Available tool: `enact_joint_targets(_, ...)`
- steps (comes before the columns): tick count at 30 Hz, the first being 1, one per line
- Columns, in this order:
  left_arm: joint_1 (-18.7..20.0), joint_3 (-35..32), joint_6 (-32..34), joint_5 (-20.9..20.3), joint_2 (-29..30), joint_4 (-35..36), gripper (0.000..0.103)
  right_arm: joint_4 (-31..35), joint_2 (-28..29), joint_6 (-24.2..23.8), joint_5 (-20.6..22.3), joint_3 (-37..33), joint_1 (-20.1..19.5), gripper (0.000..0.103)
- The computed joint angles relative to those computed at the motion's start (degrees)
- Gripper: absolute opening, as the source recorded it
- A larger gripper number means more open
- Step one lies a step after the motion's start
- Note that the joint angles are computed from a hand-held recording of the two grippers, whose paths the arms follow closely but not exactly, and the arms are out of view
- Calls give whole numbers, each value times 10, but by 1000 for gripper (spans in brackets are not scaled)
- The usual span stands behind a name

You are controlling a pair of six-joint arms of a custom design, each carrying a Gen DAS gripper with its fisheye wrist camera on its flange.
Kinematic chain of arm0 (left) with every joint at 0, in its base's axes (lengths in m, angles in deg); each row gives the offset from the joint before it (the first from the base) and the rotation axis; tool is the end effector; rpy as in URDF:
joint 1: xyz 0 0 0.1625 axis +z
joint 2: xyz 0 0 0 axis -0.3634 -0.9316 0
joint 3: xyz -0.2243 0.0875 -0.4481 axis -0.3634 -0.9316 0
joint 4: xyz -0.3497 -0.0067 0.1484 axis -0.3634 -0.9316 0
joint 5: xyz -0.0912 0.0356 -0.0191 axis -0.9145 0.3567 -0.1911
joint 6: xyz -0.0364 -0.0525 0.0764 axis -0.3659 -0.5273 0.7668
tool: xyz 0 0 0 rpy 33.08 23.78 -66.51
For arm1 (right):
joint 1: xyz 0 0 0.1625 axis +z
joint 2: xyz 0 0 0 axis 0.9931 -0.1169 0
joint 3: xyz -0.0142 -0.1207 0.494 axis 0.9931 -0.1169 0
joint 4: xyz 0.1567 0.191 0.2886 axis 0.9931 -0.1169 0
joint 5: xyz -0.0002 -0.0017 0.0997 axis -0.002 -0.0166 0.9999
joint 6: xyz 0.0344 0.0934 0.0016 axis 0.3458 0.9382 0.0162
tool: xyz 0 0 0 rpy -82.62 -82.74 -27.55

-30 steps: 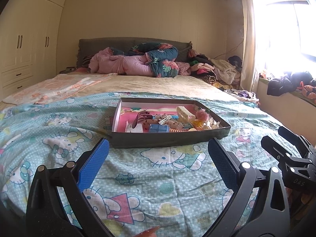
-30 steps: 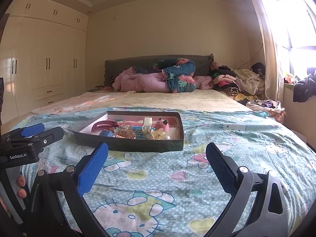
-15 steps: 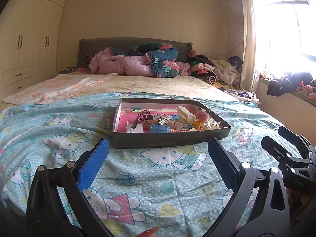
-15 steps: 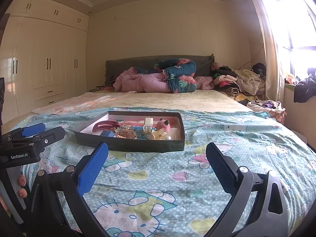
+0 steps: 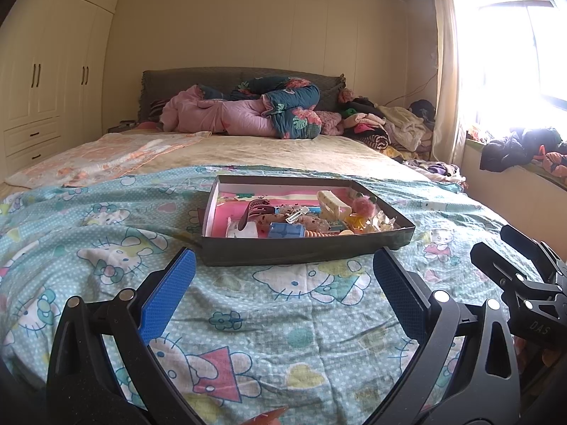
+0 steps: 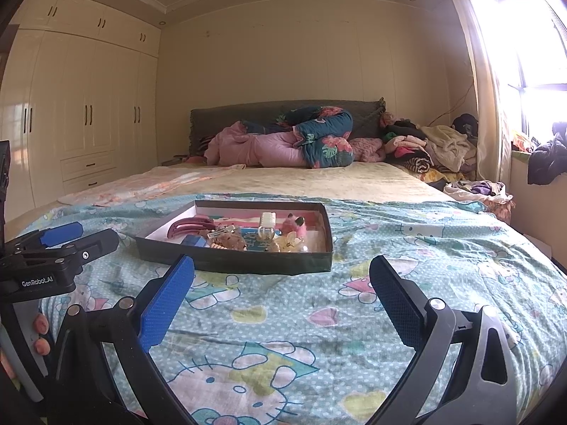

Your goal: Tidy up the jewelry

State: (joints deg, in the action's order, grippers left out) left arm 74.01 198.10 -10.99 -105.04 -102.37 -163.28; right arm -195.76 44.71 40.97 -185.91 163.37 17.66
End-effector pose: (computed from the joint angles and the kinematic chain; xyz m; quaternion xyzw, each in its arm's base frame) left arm -0.2248 -0.6125 0.1960 0.2911 0.7984 -0.4811 0.2155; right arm 0.2116 -0.5660 0.1510 0.2511 -0.7384 0.5539 0.2914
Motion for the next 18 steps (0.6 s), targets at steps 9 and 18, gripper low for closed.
enact_joint_targets(9,0,0,1,1,0,-1,92,-3,0,-1,3,2,-2,97)
enact_joint_targets(18,-1,0,1,1,0,-1,92,1,-1,-1,3,1,0,97)
